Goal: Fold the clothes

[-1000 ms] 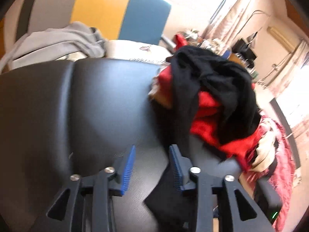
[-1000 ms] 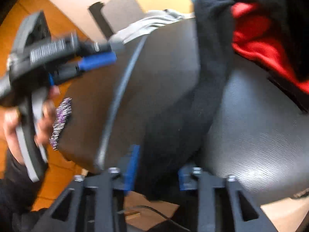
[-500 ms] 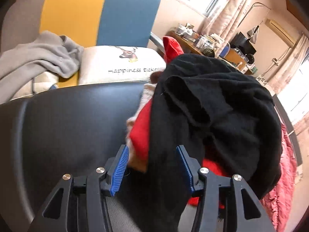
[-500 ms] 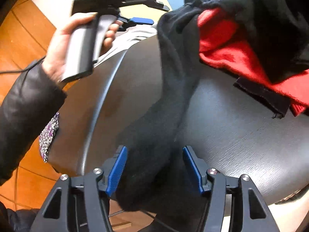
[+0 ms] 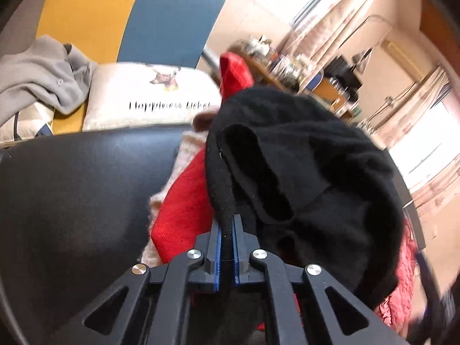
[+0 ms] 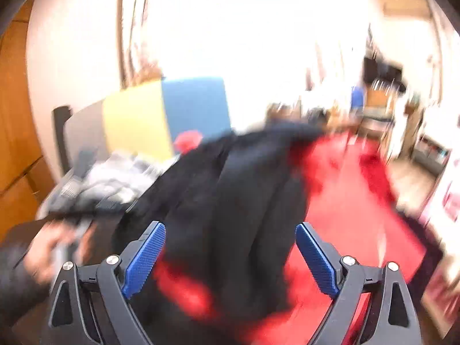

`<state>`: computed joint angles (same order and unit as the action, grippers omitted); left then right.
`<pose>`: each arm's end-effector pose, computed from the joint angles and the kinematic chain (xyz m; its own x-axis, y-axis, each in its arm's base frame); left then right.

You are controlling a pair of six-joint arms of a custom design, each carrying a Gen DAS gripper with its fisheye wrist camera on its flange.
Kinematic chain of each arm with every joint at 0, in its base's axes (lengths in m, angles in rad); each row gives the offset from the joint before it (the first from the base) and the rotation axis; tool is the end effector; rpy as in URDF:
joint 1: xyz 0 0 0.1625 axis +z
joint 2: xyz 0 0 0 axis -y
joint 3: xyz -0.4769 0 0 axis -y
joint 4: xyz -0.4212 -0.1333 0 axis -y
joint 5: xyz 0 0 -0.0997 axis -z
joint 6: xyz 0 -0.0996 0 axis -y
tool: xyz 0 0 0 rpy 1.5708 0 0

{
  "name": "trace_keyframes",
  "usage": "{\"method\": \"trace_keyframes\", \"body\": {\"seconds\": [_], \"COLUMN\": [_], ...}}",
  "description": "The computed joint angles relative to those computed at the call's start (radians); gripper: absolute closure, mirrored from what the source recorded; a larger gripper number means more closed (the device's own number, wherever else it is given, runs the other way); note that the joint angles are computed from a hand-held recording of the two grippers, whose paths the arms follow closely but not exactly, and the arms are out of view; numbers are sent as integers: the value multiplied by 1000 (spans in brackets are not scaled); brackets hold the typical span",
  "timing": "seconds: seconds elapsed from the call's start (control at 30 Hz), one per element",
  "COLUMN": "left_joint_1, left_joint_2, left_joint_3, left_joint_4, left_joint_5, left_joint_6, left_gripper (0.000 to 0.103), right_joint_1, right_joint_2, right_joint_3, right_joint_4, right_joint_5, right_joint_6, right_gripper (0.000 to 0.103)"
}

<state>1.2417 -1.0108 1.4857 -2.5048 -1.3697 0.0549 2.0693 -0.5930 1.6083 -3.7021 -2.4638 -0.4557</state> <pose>-0.1008 -0.7692 0.3307 -0.9385 0.2791 -0.2031 0.3417 0.8343 -0.4327 0.3920 -0.6035 0.1333 -0.7026 0.1129 0.7026 -0.5782 0.4850 -0.6561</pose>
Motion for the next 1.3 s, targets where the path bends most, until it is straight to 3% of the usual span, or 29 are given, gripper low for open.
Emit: {"method": "trace_keyframes", "body": {"seconds": [0.07,0.1,0.13,0.17,0.2,0.27,0.33,0.43,0.57,0.7,0.9,1.0,1.1,1.17,1.2,1.23,1.3], "left_joint_1": [1,2,1,-3,-5,-4,4,15,21,39,84,112,137,147,144,139,110], "left_joint_2": [-20,-33,-46,-59,-68,-87,-113,-163,-281,-407,-567,-614,-632,-625,-617,-609,-594], "left_joint_3": [14,23,33,42,47,56,71,104,195,277,402,462,518,540,547,554,573], "left_joint_4": [-28,-42,-56,-66,-69,-70,-80,-105,-160,-156,-67,2,22,25,19,11,-27], "left_joint_5": [-28,-47,-53,-53,-52,-63,-104,-162,-178,-134,38,106,92,62,59,60,94], "left_joint_6": [-12,-17,-12,4,11,10,-11,-48,-81,-126,-135,-140,-163,-179,-177,-174,-148], "left_gripper": [99,99,99,99,99,99,99,101,101,101,101,93,86,83,82,80,77], "right_joint_1": [-13,-26,-43,-61,-80,-89,-91,-73,-52,-59,-86,-91,-79,-79,-74,-67,-54], "right_joint_2": [45,57,58,54,55,35,-7,-25,-13,26,67,67,35,7,-2,-8,-13], "right_joint_3": [-121,-165,-184,-201,-222,-201,-136,-93,-79,-68,23,87,152,186,197,207,209], "right_joint_4": [55,129,224,329,414,459,414,383,426,476,478,436,407,427,435,442,459], "right_joint_5": [-66,-90,-73,-42,-6,24,152,276,416,541,738,704,478,349,296,244,159], "right_joint_6": [-59,-28,44,127,192,232,264,291,345,428,585,623,644,688,701,710,712], "right_gripper": [29,42,71,89,95,95,95,95,95,95,95,95,95,89,82,64,44]}}
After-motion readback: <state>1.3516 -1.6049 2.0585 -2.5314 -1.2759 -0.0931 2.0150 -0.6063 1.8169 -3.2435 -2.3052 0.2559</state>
